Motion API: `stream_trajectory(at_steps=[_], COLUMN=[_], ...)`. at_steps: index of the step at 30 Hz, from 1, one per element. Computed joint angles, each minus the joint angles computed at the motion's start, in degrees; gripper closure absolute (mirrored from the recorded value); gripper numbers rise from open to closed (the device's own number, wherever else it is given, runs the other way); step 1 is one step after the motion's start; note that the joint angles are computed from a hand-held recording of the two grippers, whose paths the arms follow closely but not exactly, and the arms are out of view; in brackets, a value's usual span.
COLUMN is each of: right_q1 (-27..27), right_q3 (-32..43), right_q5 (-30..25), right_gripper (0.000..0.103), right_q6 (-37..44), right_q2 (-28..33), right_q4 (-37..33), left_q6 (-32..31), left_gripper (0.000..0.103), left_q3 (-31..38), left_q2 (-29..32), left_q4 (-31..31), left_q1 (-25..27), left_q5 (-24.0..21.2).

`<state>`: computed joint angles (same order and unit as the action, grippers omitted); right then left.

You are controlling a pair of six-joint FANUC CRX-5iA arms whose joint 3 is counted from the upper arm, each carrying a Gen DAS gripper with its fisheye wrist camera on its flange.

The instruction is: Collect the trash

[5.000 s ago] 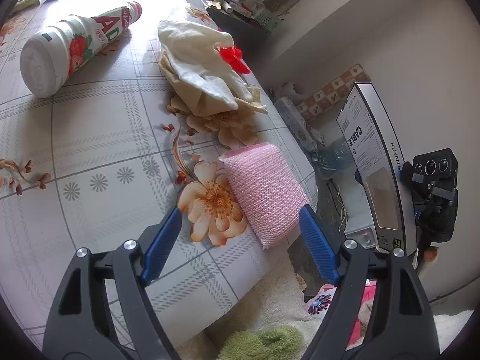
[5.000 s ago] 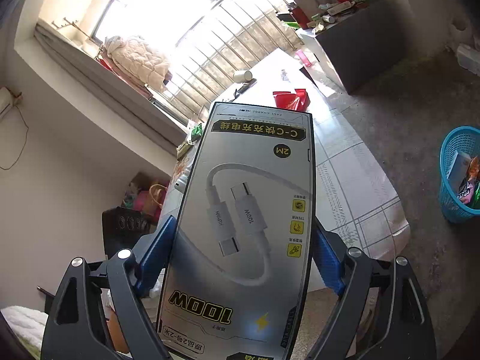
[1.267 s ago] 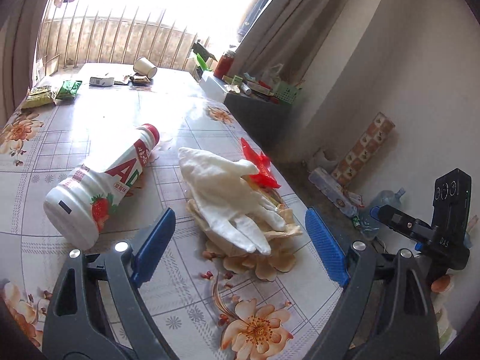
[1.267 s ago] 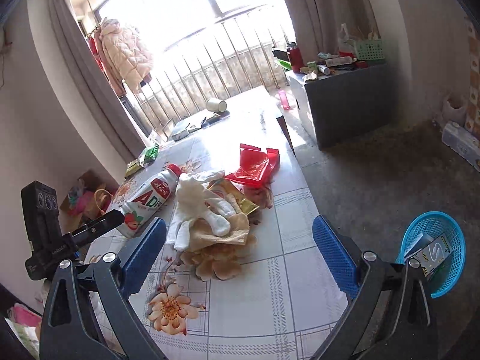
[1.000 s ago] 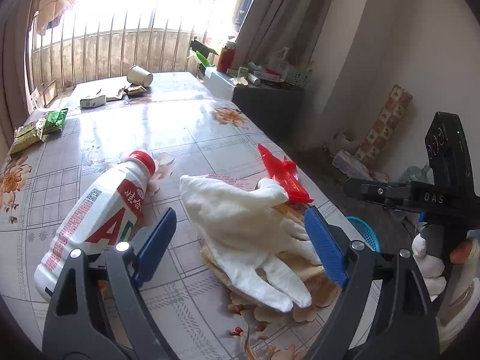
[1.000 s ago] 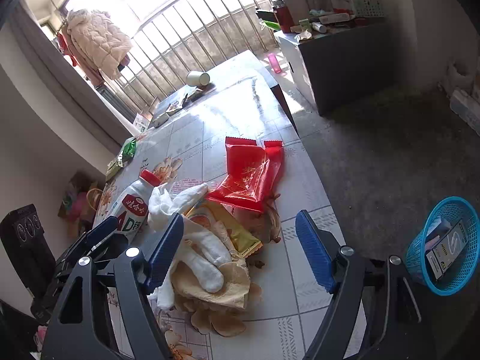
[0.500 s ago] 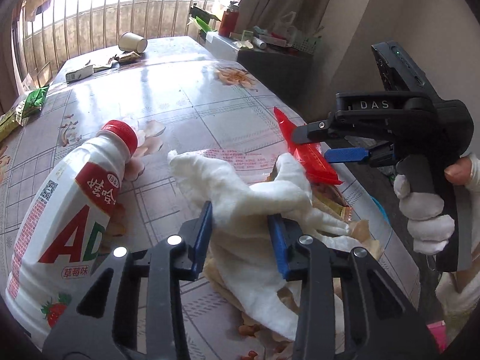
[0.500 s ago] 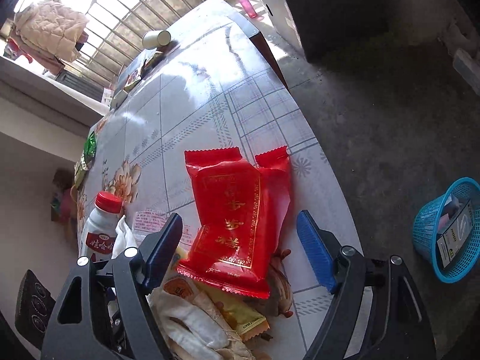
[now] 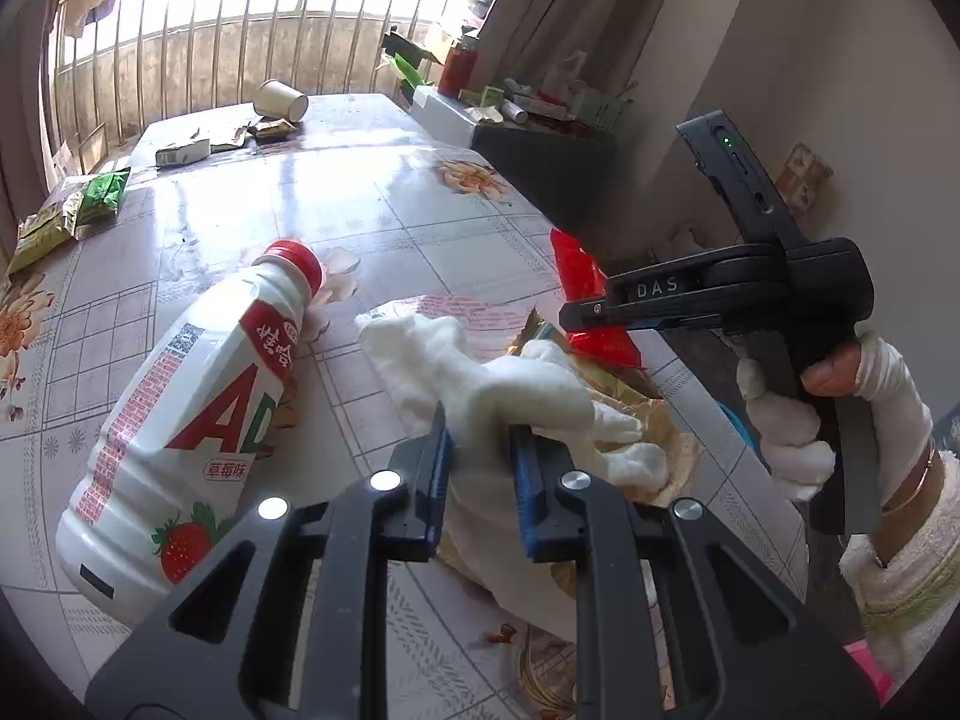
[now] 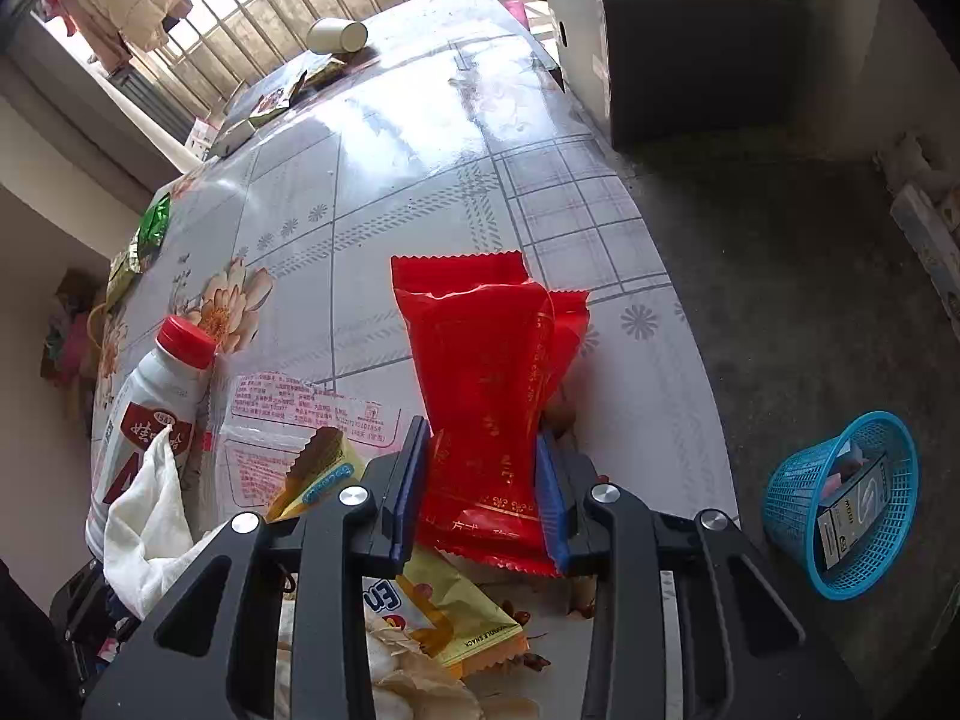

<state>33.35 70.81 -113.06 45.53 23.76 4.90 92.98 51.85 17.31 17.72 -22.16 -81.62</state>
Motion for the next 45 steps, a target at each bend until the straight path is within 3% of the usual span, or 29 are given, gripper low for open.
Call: stream_trajectory(at_steps=[14, 22, 27, 29, 31, 34, 37, 41, 45], right_q1=[3.90, 8.50, 12.78, 14.09, 15.18, 16.80, 17.25, 17.11, 17.57], right_q3=[-7.80, -11.00, -14.26, -16.51, -18.97, -23.33, -26.25, -29.44, -32.65], right_q5=[7.92, 11.64, 12.37, 12.76, 13.17, 14.77, 15.66, 16.98, 19.05], right_gripper=[0.079, 0.079, 0.079, 0.079, 0.079, 0.079, 0.079, 0.079, 0.079], right_q6=[-2.87, -5.01, -6.72, -7.84, -9.39, -11.47, -13.11, -14.96, -16.69], right_q2=[-9.30, -16.06, -20.27, -21.94, -23.69, -26.63, -28.84, -31.12, -33.51], right_q4=[3.00, 4.95, 8.99, 10.23, 10.98, 12.01, 11.77, 11.57, 12.11], left_q6=[-3.61, -5.57, -6.41, -5.19, -2.35, -4.58, -6.32, -8.32, -6.78], left_gripper=[0.087, 0.087, 0.087, 0.087, 0.087, 0.087, 0.087, 0.087, 0.084], left_q3=[-11.90, -16.41, -12.75, -7.18, -5.77, -10.25, -10.38, -6.57, 1.31], left_q2=[-10.98, -14.79, -15.53, -12.91, -10.78, -13.37, -14.69, -14.46, -10.92], left_q4=[6.16, 14.47, 7.70, 1.51, 5.28, 9.81, 12.05, 12.89, 12.39], left_q1=[3.66, 5.98, 3.35, 1.72, 3.45, 4.70, 5.39, 6.05, 6.35], left_q5=[10.12, 14.27, 14.85, 10.67, 6.77, 9.62, 11.10, 12.45, 9.49])
